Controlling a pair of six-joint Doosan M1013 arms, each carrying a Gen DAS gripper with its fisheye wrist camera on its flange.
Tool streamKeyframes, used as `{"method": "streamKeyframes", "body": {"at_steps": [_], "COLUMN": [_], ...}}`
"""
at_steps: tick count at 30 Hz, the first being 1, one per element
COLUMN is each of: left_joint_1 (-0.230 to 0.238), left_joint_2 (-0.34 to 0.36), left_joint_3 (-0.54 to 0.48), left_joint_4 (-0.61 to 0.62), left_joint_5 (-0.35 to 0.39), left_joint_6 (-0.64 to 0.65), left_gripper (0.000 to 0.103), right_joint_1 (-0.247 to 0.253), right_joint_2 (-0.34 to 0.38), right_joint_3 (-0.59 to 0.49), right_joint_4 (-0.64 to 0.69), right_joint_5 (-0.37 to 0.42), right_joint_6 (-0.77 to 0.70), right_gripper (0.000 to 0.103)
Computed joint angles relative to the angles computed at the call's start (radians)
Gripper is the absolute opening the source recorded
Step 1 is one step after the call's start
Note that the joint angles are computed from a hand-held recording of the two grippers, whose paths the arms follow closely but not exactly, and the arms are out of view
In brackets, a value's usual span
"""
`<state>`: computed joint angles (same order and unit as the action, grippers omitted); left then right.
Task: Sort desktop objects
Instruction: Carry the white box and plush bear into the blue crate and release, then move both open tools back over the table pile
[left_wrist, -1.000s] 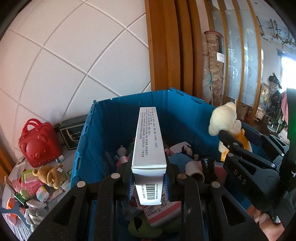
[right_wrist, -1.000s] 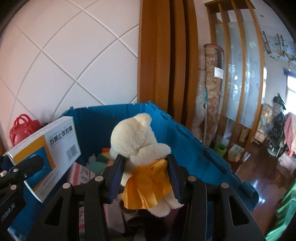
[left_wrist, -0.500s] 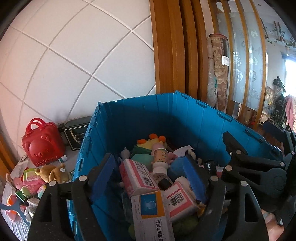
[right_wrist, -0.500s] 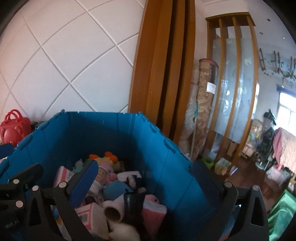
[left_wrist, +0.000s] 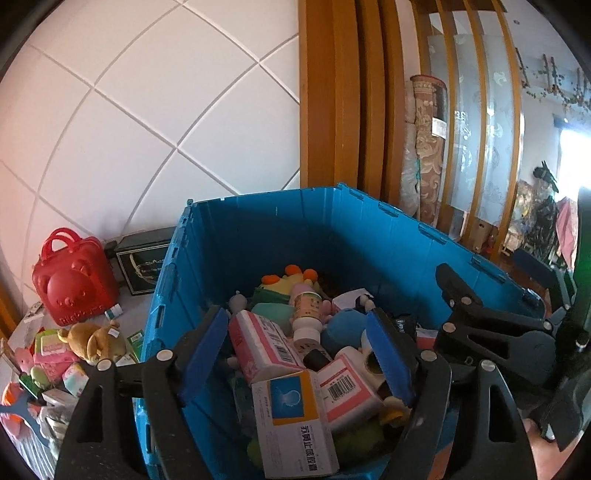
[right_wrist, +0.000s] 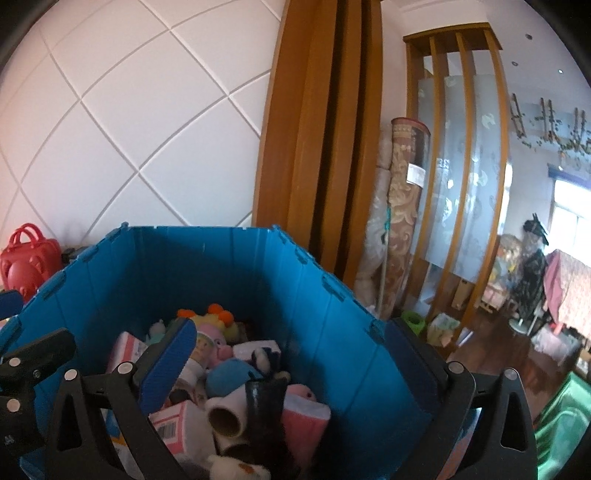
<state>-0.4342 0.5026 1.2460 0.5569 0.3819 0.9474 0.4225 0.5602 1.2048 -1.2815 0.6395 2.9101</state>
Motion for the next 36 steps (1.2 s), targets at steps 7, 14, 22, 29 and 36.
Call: {"method": "streamKeyframes", "body": {"at_steps": [7,14,22,29,36], "left_joint_1": [0.004,0.03,0.102,0.197,0.298], "left_joint_2": [-0.027,-0.084,-0.143,-0.151,-0.155], "left_joint_3": [0.037,0.121,0.217,0.262,0.315], "left_joint_4": [-0.024,0.159,0.453,0.445,0.374], "left_joint_5": [-0.021,-0.086,-0.054,0.066,0.085], "left_joint_6": [0.029,-0.173,-0.52,-0.567,-0.482], "left_gripper": [0.077,0.077,0.077,0.08,0.08], "right_joint_1": [0.003,0.031,0.091,0.149,0.193], "right_joint_2": [-0.016,-0.037,-0.034,0.02,0.12], "right_joint_3": [0.019,0.039,0.018,-0.073,-0.224], "right_joint_4": [0.032,-0.048,-0.141,-0.117,0.231], "right_joint_5": [-0.023,-0.073,-0.182,-0.267,-0.316], "right_joint_6": [0.01,0.106,0.177,0.12,-0.228], "right_gripper": [0.103,0.103,0.103,0.103,0.103]}}
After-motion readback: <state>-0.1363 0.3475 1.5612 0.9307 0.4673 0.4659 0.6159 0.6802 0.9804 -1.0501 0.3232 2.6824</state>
